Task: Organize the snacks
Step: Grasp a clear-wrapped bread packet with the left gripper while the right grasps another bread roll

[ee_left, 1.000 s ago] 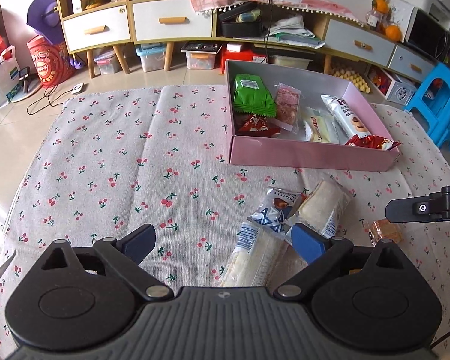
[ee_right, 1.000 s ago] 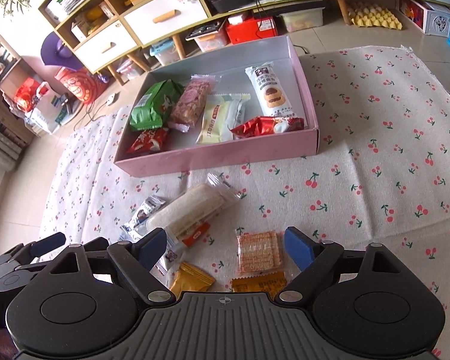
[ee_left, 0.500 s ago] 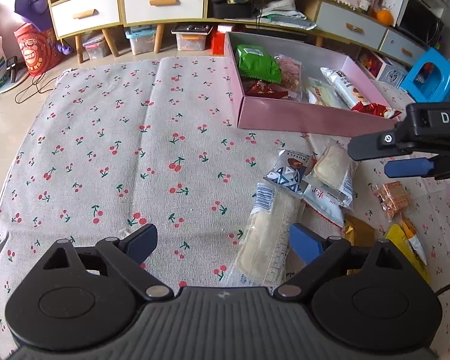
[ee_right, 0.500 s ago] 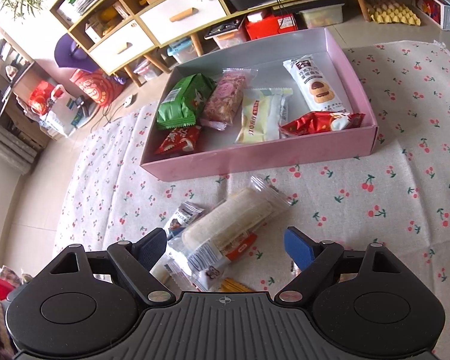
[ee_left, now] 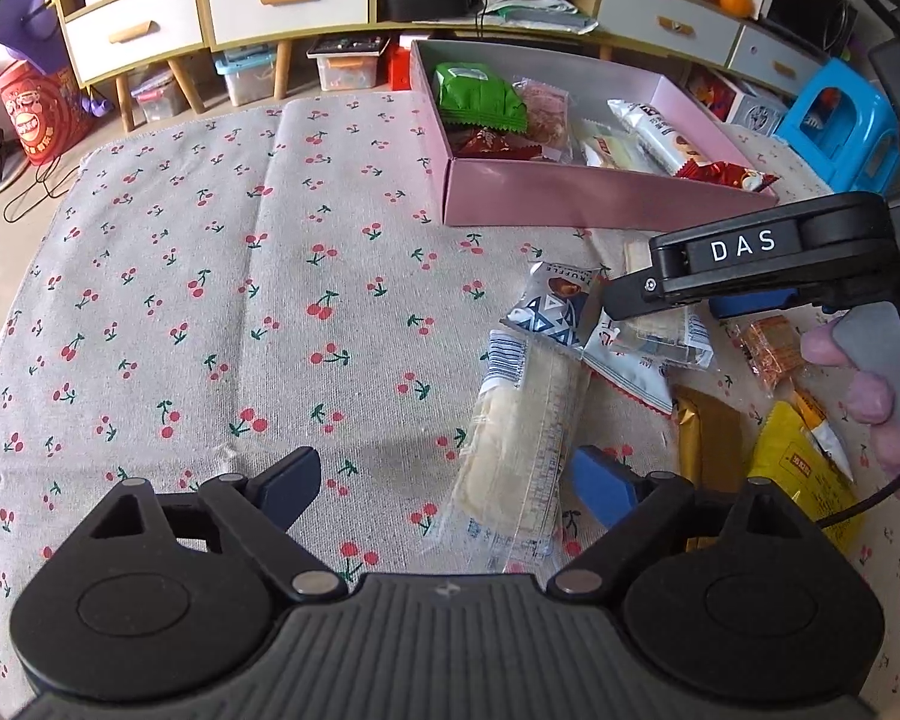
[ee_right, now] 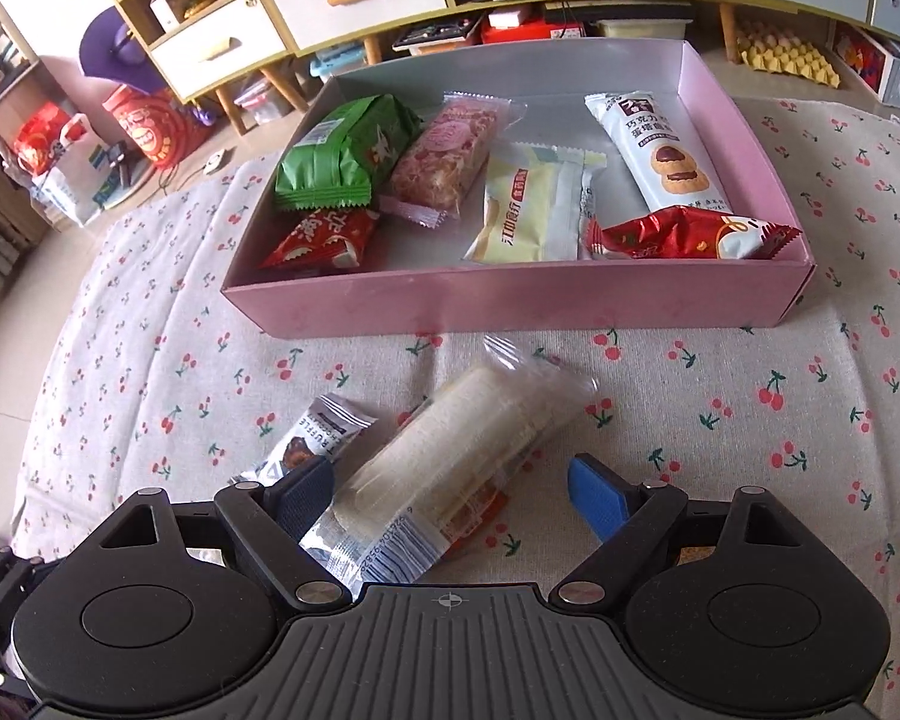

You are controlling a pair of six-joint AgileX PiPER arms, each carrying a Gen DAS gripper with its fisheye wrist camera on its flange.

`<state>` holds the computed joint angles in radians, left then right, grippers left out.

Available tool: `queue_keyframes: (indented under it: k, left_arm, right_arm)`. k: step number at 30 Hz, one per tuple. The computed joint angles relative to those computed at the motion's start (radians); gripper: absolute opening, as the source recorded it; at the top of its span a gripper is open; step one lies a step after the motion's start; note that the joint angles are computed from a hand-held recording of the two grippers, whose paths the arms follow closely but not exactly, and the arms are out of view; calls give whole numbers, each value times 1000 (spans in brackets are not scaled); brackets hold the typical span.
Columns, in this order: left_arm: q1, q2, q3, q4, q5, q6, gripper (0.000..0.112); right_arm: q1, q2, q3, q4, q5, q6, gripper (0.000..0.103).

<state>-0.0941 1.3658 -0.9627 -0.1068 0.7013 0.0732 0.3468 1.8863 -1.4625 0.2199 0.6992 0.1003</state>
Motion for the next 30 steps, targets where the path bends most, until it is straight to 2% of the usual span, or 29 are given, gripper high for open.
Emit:
queue_keyframes:
  k: [3, 8, 16, 20, 22, 24, 26, 28, 29, 30]
  left_arm:
    - [-3, -7, 12, -1, -15, 12, 89]
    - [-19, 13, 7, 26, -18, -6, 83]
    - [-45, 32, -2, 40, -32, -10, 70]
    - [-44, 33, 7, 36, -51, -3, 64]
    - [-44, 33, 11, 31, -66, 6, 60]
    - [-44, 36, 10, 24, -76, 15, 55]
    - [-44, 40, 8, 22, -80, 20, 48]
    - [-47, 43, 4, 23, -80, 15, 42]
    - [-51, 42, 5, 31, -83, 5, 36]
    - [-55, 41, 4, 40, -84, -9, 36]
  right_arm:
    - [-26, -15, 15, 3, 21, -34, 87]
    - [-49, -36, 45, -107, 17, -12, 87]
    - [-107, -48, 46, 84, 1, -139, 87]
    - [-74, -30, 33, 60, -2, -107, 84]
    - [-51, -20, 32, -2, -13, -52, 73]
    - [-31, -26, 51, -52, -46, -16, 71]
    - [-8, -33, 66, -122, -67, 29, 63]
    - [7, -41, 79, -172, -81, 57, 48]
    - [8, -44, 85, -169, -87, 43, 45]
    - [7, -46, 86, -160, -86, 34, 41]
